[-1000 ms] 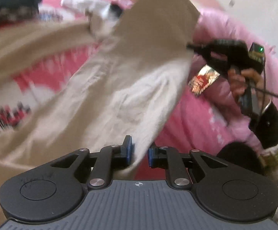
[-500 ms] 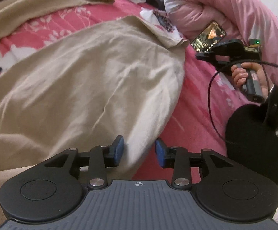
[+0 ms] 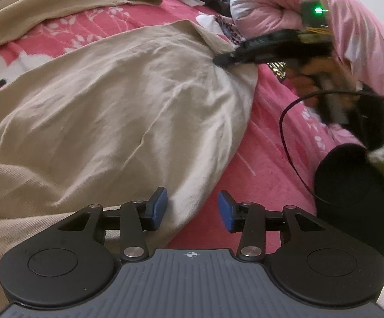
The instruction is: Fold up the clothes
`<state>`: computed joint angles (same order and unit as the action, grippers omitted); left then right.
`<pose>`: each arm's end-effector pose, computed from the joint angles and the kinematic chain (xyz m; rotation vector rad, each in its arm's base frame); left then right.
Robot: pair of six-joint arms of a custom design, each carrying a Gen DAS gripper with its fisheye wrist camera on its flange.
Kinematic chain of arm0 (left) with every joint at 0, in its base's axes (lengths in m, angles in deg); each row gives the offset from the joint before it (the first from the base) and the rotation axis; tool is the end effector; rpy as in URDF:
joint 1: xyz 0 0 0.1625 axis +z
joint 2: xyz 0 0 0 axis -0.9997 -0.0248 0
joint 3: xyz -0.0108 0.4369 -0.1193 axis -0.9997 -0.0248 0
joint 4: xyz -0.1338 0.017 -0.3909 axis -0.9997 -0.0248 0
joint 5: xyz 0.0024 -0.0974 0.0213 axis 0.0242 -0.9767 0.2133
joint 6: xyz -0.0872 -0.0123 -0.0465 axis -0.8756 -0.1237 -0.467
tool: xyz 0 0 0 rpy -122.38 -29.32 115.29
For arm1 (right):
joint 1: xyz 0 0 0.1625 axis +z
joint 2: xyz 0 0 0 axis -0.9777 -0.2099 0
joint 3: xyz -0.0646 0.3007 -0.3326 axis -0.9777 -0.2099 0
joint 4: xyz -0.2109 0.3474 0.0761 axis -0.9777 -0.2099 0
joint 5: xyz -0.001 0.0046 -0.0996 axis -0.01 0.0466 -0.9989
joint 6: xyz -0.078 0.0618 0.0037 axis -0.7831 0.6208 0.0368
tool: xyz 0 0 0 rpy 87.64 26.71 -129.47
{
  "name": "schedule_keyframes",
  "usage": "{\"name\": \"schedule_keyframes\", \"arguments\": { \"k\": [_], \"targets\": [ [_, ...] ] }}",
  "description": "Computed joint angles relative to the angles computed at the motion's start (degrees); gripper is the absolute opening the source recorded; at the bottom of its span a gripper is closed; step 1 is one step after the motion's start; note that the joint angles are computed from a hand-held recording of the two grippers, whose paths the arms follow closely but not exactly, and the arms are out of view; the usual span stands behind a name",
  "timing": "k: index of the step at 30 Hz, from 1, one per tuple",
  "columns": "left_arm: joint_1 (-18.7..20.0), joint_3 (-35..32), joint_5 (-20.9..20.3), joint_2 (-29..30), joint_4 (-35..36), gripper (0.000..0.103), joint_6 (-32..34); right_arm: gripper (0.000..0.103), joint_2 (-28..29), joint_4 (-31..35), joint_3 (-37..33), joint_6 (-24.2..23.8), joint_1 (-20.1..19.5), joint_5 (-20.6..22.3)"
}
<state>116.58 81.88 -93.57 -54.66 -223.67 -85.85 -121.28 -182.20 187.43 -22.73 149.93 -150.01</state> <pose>-0.1784 -0.2935 0.0102 0.4417 2.8454 -0.5706 -0.0380 -0.4966 0.2395 0.6374 -2.6207 0.4604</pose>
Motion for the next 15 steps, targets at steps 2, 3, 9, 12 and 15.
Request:
{"name": "schedule_keyframes", "arguments": {
  "k": [2, 3, 9, 12, 15],
  "targets": [
    [-1.10, 0.89, 0.99, -0.44, 0.30, 0.042, -1.39, 0.006, 2.67, -9.67, -0.97, 1.29, -1.07, 4.49],
    [-1.53, 1.50, 1.62, -1.06, 0.32, 0.042, -1.95, 0.010, 3.49, -15.67, -1.25, 2.75, -1.20, 5.35],
    [-2.86, 5.45, 9.26, -11.06, 6.29, 0.043, -3.12, 0.027, 2.27, -24.73, -3.12, 5.15, -1.87, 10.96],
    [-2.34, 6.22, 14.96, -18.97, 14.77, 0.044, -1.91, 0.048, 0.51, -15.62, -2.98, -5.50, -0.93, 10.20],
    [0.41, 5.21, 18.65, -24.60, 26.72, 0.044, 0.10, 0.055, 0.51, -6.88, -4.77, -14.31, 0.56, 7.36]
  ]
}}
